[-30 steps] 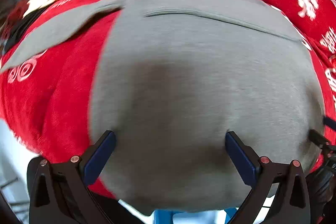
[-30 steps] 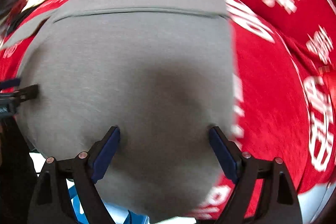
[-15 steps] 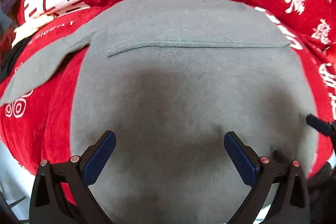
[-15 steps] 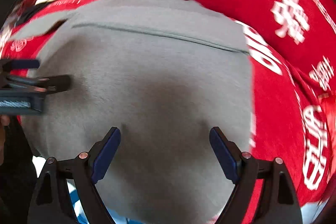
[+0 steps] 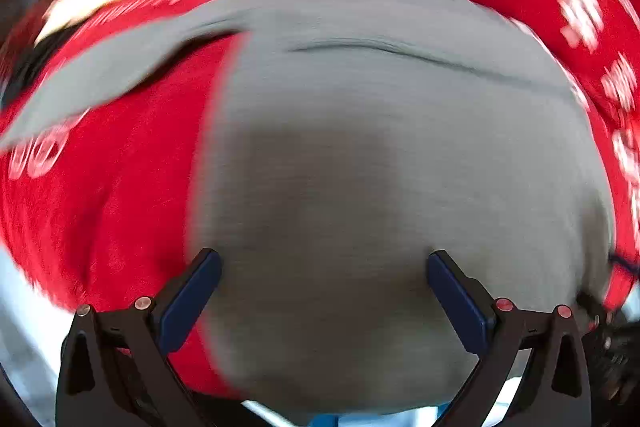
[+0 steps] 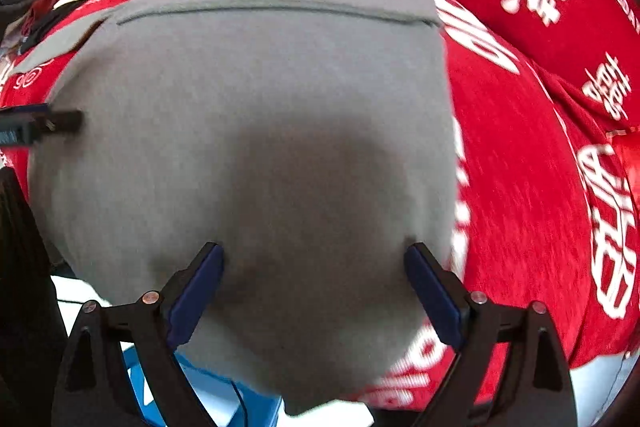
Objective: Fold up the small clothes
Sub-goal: 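Move the left tool to the other sleeve cuff and close on it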
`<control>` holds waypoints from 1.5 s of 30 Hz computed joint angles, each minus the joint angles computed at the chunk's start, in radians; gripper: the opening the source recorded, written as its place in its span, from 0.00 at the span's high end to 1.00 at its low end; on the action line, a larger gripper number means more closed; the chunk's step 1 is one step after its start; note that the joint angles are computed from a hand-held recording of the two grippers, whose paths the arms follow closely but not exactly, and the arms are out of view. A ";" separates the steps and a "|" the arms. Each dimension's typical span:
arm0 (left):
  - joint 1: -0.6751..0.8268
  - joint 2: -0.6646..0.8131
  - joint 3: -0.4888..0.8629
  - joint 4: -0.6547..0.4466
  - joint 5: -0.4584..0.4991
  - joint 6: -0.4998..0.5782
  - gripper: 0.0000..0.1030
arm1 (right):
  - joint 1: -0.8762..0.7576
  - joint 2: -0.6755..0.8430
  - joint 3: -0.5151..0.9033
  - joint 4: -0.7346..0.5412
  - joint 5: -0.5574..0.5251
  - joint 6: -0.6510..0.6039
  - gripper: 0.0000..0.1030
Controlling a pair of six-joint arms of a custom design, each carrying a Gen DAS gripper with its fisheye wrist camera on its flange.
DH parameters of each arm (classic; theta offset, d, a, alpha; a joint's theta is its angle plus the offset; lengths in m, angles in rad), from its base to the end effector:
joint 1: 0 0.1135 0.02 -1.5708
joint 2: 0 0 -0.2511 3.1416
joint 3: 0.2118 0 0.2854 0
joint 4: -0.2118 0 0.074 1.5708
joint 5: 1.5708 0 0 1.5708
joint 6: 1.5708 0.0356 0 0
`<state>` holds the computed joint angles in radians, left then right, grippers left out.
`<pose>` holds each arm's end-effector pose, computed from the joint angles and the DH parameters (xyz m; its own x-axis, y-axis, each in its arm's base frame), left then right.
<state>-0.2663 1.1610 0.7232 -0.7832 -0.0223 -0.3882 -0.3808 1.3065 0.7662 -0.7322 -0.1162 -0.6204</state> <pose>0.2276 -0.0613 0.1769 -0.9357 -0.1370 -0.3251 -0.1064 0.9882 -0.1103 0.2398 -0.0916 0.1593 -0.9182 -0.2544 -0.3036 -0.2412 0.9671 -0.0807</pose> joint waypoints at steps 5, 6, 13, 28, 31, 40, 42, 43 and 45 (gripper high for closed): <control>0.550 0.004 0.022 0.012 0.124 0.121 0.00 | -0.005 0.026 0.106 -0.051 -0.008 0.077 0.09; 0.629 0.053 0.051 0.028 0.137 0.145 0.00 | 0.014 0.054 0.152 -0.051 -0.021 0.114 0.09; 1.011 0.435 0.328 0.131 0.404 0.090 0.00 | 0.292 0.396 0.502 0.087 0.149 0.338 0.09; 1.086 0.668 0.496 0.401 0.581 0.025 0.49 | 0.655 1.280 1.528 -0.198 0.473 0.732 0.09; 1.120 0.749 0.515 0.357 0.709 0.057 0.95 | 0.736 1.355 1.640 -0.241 0.549 0.735 0.09; 1.127 0.653 0.427 0.436 0.740 0.017 0.95 | 0.942 1.329 1.588 -0.230 0.442 0.629 0.09; 1.123 0.598 0.419 0.410 0.735 0.034 0.95 | 0.986 1.295 1.544 -0.246 0.330 0.580 0.09; 1.126 0.566 0.407 0.404 0.729 0.046 0.95 | 0.999 1.264 1.502 -0.241 0.242 0.563 0.09; 1.113 0.505 0.389 0.399 0.685 0.079 0.95 | 1.028 1.166 1.368 -0.175 0.155 0.530 0.09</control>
<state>0.8467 1.6664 1.1118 -0.3840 0.6624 -0.3095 0.6477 2.4726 2.1343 -0.9074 0.0385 -0.0903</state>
